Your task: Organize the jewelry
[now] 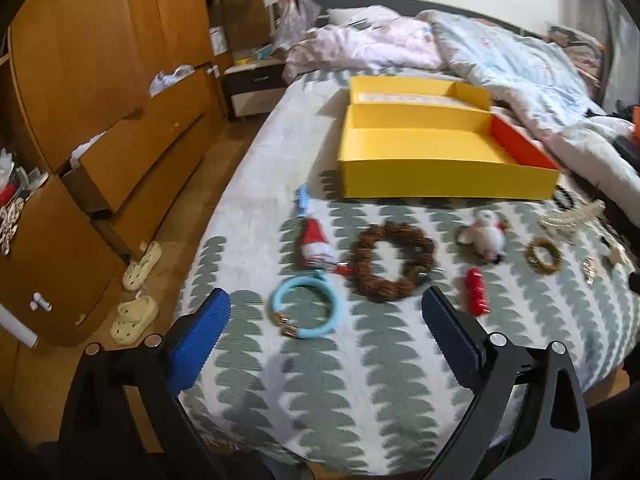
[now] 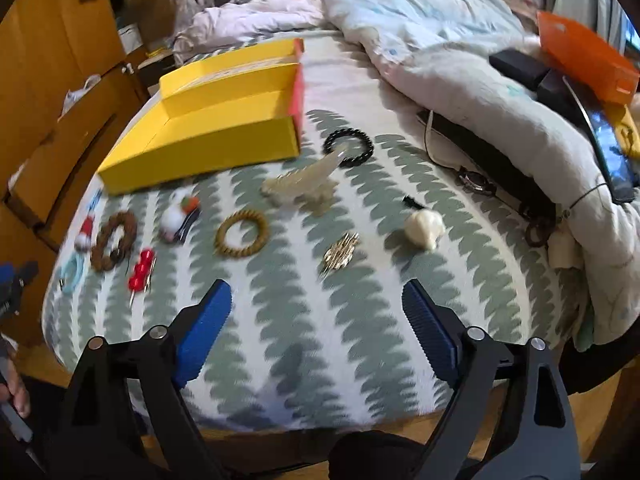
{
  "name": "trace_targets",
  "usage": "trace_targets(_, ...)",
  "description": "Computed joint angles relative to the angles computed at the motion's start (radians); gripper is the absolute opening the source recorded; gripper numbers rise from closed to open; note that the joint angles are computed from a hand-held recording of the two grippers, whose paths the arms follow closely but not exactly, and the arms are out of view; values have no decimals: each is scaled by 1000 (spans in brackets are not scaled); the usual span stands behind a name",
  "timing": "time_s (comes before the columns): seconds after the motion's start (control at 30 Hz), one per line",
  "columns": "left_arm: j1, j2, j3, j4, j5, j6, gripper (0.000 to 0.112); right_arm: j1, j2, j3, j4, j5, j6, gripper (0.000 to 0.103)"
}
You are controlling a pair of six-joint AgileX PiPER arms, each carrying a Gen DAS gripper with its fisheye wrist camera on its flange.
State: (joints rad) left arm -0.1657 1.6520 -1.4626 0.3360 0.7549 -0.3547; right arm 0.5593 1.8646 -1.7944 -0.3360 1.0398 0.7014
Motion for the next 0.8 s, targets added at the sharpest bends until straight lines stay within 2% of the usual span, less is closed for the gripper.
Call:
trace_targets(0.1,-57,-25,31,104,-10,-76,96,26,-22,56,-2,-38,30,91)
trace_targets(0.23,-127,-42,67,280,-13,-220,97,68,-27,80,-96,-17,118,91)
trace_targets(0.43,-117,-20,42,186,1,-167,97,77,-11,69,-102,1,122,91)
trace_targets(0.67,-104,-2,23,104,18,-132,97,68,-20,88,-68,-17,108,91)
trace_targets(0.8,-107,4,17,125,26,-166,97,65,-24,93,-66,-26,117,91)
